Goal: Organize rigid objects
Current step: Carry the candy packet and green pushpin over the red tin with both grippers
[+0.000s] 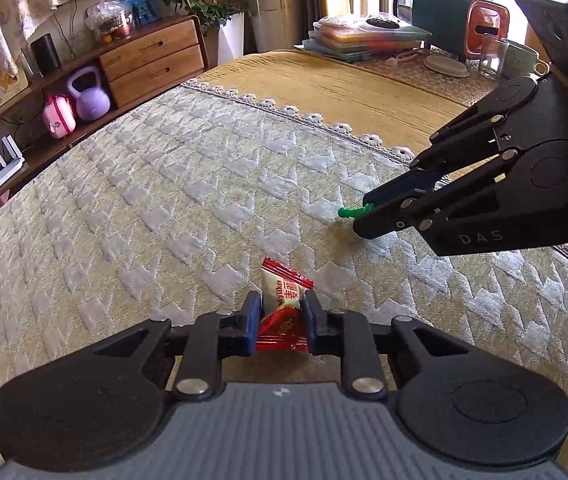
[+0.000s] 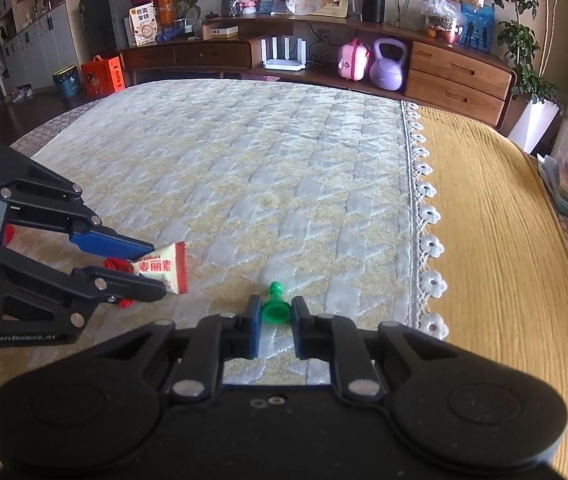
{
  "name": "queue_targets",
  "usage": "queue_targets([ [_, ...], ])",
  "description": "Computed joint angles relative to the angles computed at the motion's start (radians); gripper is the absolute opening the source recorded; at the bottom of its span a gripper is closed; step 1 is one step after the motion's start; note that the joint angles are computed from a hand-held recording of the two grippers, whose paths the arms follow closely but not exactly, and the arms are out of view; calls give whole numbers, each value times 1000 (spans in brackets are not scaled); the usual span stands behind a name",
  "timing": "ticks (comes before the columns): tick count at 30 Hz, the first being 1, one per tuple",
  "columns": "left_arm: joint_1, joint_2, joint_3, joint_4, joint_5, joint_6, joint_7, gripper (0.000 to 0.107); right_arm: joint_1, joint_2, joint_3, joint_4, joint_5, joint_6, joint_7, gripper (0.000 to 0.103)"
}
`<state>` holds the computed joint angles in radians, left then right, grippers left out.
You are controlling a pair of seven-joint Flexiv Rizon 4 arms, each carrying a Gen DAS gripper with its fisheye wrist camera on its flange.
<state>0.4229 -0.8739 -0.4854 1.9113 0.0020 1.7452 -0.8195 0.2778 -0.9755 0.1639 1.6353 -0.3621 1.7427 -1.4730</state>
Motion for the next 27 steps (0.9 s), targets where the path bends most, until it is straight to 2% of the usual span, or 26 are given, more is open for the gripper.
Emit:
queue_targets([
  [5, -27, 43, 34, 28, -27, 5, -48, 21, 28, 42, -26, 58, 27, 23, 17, 14],
  [13, -15, 124, 33, 113, -37, 23, -145, 21, 76, 130, -56, 171, 61, 61, 46, 14],
  [19, 31, 190, 7, 198, -12, 42, -210, 21, 122, 205, -81, 262, 90, 102, 58, 14],
  [27, 135, 270, -51, 313, 45, 83, -322, 21, 178, 297, -96, 364, 128, 135, 65, 14],
])
